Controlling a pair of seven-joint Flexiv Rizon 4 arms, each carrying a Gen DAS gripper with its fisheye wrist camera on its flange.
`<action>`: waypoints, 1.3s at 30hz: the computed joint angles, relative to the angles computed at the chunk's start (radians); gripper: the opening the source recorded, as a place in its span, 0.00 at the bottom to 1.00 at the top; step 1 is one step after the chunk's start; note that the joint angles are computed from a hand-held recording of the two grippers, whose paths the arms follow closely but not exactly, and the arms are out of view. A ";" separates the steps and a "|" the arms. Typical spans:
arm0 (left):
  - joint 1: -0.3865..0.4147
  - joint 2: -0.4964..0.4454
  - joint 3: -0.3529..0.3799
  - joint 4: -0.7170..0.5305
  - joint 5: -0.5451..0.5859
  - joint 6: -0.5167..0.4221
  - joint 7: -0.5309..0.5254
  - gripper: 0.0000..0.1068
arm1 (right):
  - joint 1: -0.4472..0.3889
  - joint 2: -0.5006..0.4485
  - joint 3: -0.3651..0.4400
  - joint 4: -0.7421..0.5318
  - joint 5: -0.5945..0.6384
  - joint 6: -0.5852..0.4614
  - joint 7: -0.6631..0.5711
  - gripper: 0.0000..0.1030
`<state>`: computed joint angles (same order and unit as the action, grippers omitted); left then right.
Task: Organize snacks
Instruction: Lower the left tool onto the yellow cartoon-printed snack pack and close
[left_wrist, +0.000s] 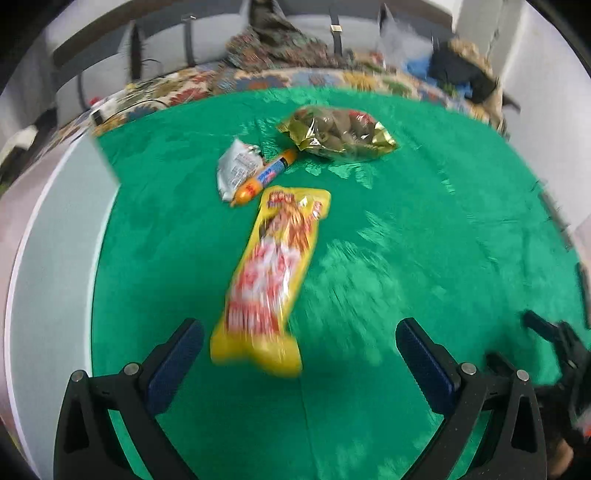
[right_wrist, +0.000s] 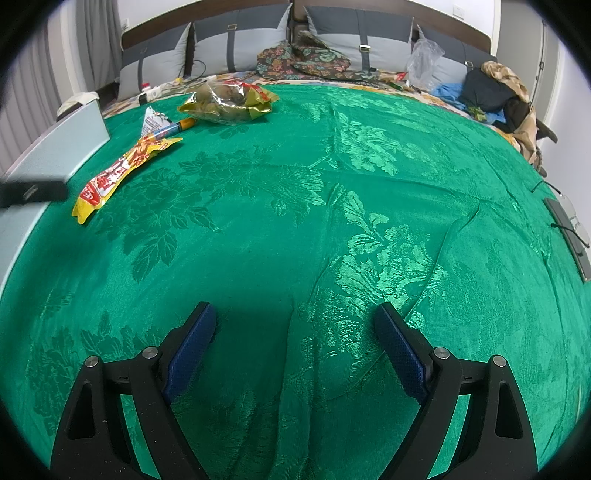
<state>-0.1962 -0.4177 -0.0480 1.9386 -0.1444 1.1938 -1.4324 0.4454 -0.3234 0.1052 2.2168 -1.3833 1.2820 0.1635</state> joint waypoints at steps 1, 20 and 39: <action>-0.009 -0.027 0.014 -0.039 0.020 -0.023 -0.008 0.96 | -0.001 0.001 0.000 0.001 0.000 0.001 0.000 0.88; -0.044 0.013 0.113 0.100 0.138 0.084 -0.245 0.45 | 0.002 -0.007 -0.001 -0.005 -0.005 0.003 0.008 0.88; 0.003 0.032 0.116 0.269 0.144 0.345 -0.242 0.96 | 0.003 -0.003 0.000 -0.002 0.001 0.000 0.007 0.88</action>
